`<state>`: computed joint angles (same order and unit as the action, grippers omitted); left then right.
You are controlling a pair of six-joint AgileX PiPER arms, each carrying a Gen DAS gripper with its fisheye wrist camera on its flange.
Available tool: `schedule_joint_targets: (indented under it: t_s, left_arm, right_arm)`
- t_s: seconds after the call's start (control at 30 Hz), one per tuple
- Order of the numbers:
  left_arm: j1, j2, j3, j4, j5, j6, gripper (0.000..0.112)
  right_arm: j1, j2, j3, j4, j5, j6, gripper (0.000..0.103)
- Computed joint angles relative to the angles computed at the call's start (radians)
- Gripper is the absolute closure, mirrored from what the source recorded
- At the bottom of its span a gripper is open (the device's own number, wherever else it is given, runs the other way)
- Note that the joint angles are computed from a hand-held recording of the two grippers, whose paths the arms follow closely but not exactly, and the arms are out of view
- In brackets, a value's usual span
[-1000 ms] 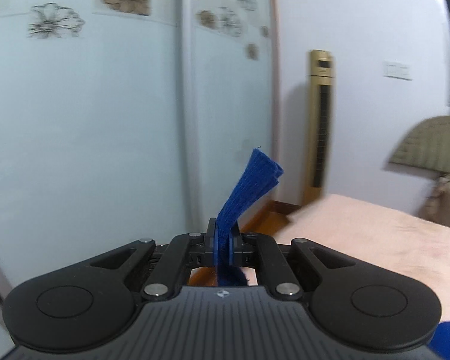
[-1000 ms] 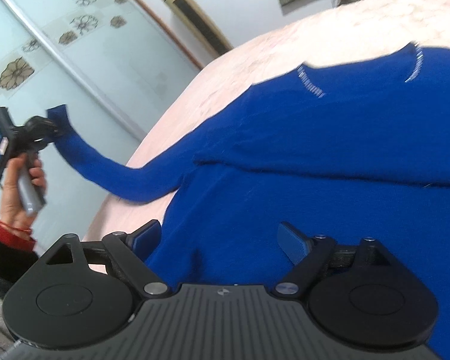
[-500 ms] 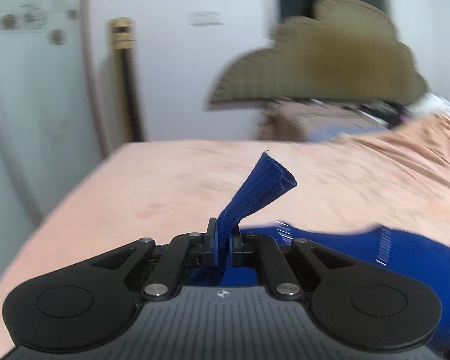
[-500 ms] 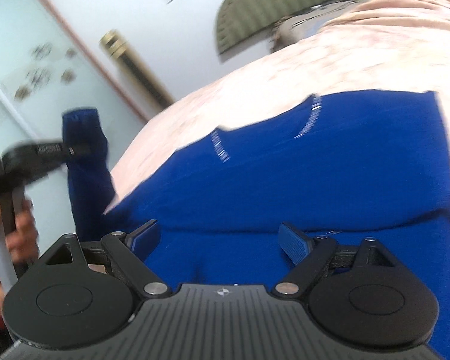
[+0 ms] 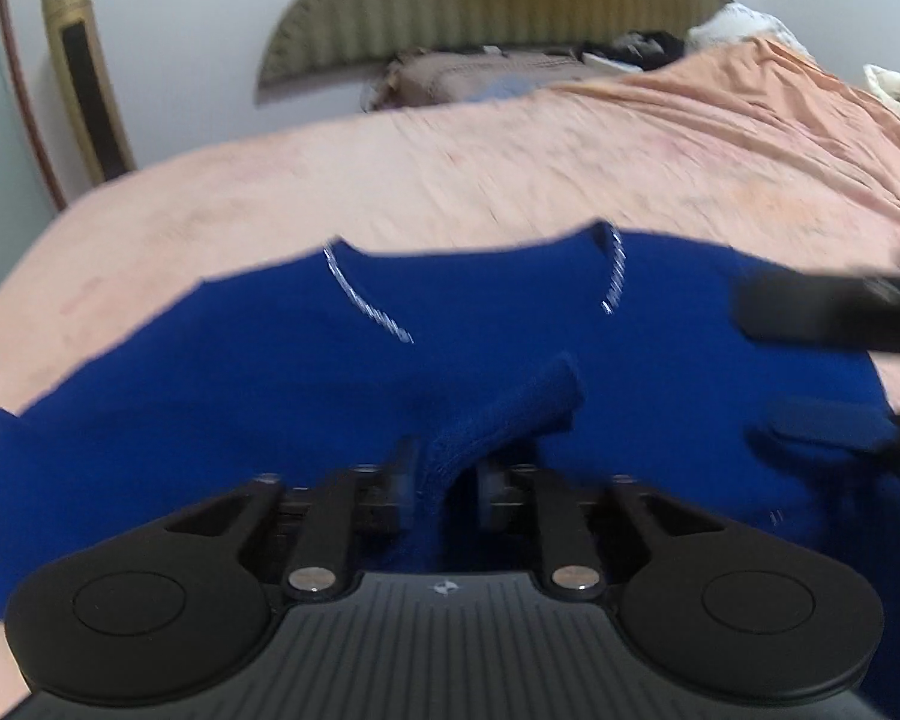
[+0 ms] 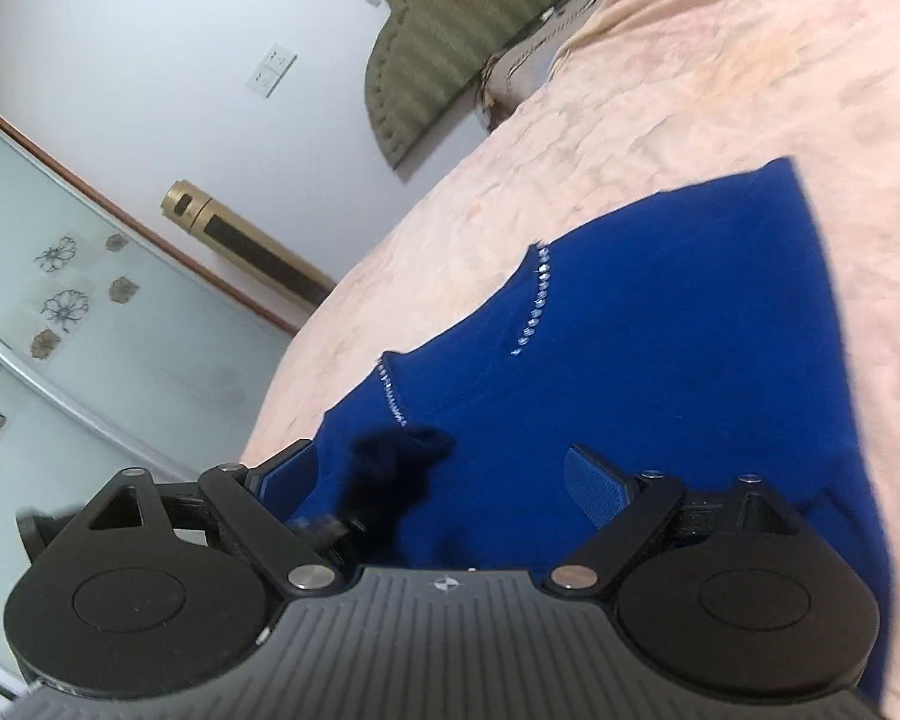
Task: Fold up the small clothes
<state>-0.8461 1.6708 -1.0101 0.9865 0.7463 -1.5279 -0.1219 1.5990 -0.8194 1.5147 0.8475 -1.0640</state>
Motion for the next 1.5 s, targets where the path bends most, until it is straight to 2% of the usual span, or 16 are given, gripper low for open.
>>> schedule_joint_targets:
  t_s: [0.03,0.1,0.13,0.33,0.43,0.5,0.57,0.6,0.63,0.8,1.0,1.17,1.3,1.5]
  left_arm:
    - [-0.002,-0.022,0.023,0.002,-0.014,-0.010,0.052]
    - [-0.030,-0.082,0.087,0.055,-0.008,-0.090,0.019]
    - [-0.044,-0.102,0.108,0.083,0.007,-0.121,0.017]
    - [-0.121,-0.229,0.206,0.101,0.152,-0.145,0.017]
    - [-0.129,-0.224,0.205,0.082,0.224,-0.135,0.017]
    - [-0.148,-0.223,0.215,0.071,0.264,-0.139,0.017]
    - [-0.161,-0.224,0.226,0.062,0.292,-0.143,0.017]
    - [-0.168,-0.223,0.229,0.058,0.302,-0.142,0.017]
    - [-0.175,-0.227,0.235,0.056,0.310,-0.141,0.017]
    - [-0.193,-0.236,0.264,0.073,0.361,-0.161,0.017]
    - [-0.132,-0.285,0.307,0.060,0.326,-0.183,0.017]
    - [-0.098,-0.305,0.336,0.047,0.305,-0.185,0.017]
    - [-0.082,-0.319,0.353,0.036,0.295,-0.187,0.017]
    - [-0.061,-0.338,0.360,0.022,0.290,-0.185,0.017]
  right_arm:
    - [0.010,0.016,-0.010,0.002,-0.001,0.006,0.013]
    - [0.037,0.046,-0.035,-0.004,-0.006,0.026,0.013]
    - [0.051,0.052,-0.040,-0.009,-0.010,0.036,0.013]
    - [0.128,0.097,-0.079,-0.008,0.001,0.029,0.016]
    - [0.180,0.122,-0.105,-0.008,-0.032,0.025,0.021]
    - [0.214,0.143,-0.129,-0.007,-0.050,0.007,0.034]
    - [0.243,0.160,-0.160,-0.036,-0.085,0.024,0.077]
    - [0.262,0.163,-0.177,-0.074,-0.122,0.062,0.087]
    - [0.272,0.162,-0.184,-0.090,-0.145,0.074,0.091]
    - [0.277,0.049,-0.117,-0.048,-0.287,-0.027,0.094]
    - [0.221,-0.104,-0.026,-0.019,-0.444,-0.133,0.094]
    - [0.146,-0.149,0.008,-0.101,-0.482,-0.120,0.094]
    - [0.098,-0.146,0.035,-0.122,-0.478,-0.115,0.094]
    - [0.088,-0.155,0.061,-0.145,-0.507,-0.102,0.094]
